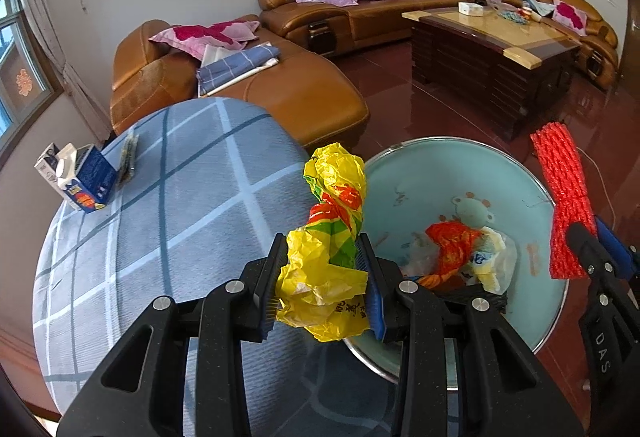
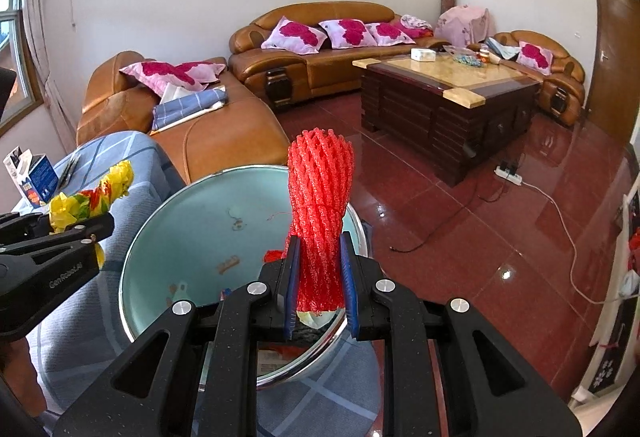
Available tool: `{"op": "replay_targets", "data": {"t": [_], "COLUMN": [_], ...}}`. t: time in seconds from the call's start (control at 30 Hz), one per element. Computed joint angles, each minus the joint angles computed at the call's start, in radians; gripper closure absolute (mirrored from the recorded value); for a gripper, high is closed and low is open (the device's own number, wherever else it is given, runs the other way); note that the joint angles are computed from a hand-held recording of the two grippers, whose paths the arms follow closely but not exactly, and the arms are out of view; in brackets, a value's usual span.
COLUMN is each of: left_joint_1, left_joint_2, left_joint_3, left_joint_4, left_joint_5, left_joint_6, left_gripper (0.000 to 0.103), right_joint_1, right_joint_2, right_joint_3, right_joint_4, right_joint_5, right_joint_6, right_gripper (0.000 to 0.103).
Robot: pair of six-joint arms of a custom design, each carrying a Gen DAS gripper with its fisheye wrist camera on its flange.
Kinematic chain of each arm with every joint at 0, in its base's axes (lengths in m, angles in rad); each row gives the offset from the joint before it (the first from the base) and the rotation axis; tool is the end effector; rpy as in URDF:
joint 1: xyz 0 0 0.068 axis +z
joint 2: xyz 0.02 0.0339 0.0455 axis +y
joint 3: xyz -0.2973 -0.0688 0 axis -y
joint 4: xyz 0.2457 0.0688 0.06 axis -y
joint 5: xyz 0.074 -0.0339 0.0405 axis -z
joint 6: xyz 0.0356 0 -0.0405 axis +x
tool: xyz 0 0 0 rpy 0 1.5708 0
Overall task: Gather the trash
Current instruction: 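Open the left tool to drop the yellow wrapper into the bucket, then open the right tool to drop the red net into the bucket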
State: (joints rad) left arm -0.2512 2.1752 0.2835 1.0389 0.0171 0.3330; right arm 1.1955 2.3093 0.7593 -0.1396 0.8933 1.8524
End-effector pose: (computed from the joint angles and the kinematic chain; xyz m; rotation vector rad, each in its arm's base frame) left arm 0.2328 -0.0604 0.0235 0.7053 2.3186 0.0165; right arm 0.1262 0.2446 -0.0067 0.6646 2.1486 -0.1840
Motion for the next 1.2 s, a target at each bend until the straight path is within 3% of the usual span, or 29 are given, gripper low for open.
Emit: {"op": "replay_targets", "data": {"t": [0.7,0.77,0.83,1.07,1.2], "left_joint_1": [-0.094,-0.097,-0.094,-0.056,0.004], "left_joint_2": [0.073,0.074,0.071,0.034,-0.003], "left_joint_3": [0.081,0.081,0.076,0.050,0.039], "left_joint_4": [-0.076,-0.080,-0.071,-0.062,-0.082], "left_joint_5": [-0.036,-0.036,-0.034,-0.008,0.033], "left_joint_6": [-0.032,-0.029,-0.031,-0.024,-0.008], "left_gripper": [0.064,0.057,0.042,0.035,0.023], "right_joint_1": [-0.015,-0.014,-0.012,-0.012,-0.009], "right_joint_2": [0.013,0.017,0.020,0.022,0.024], "right_joint_3": [-0.018,-0.021,-0.023,-0.023,-0.019], "right_joint_4": [0.024,0.027,0.027,0.031,0.039], "right_joint_5": [-0.010,-0.015,-0.017,-0.013,-0.016], "right_joint_6": [0.017,0.030,0.042,0.034,0.017], "right_gripper": [0.083,0.083,0.083,0.083,0.083]}}
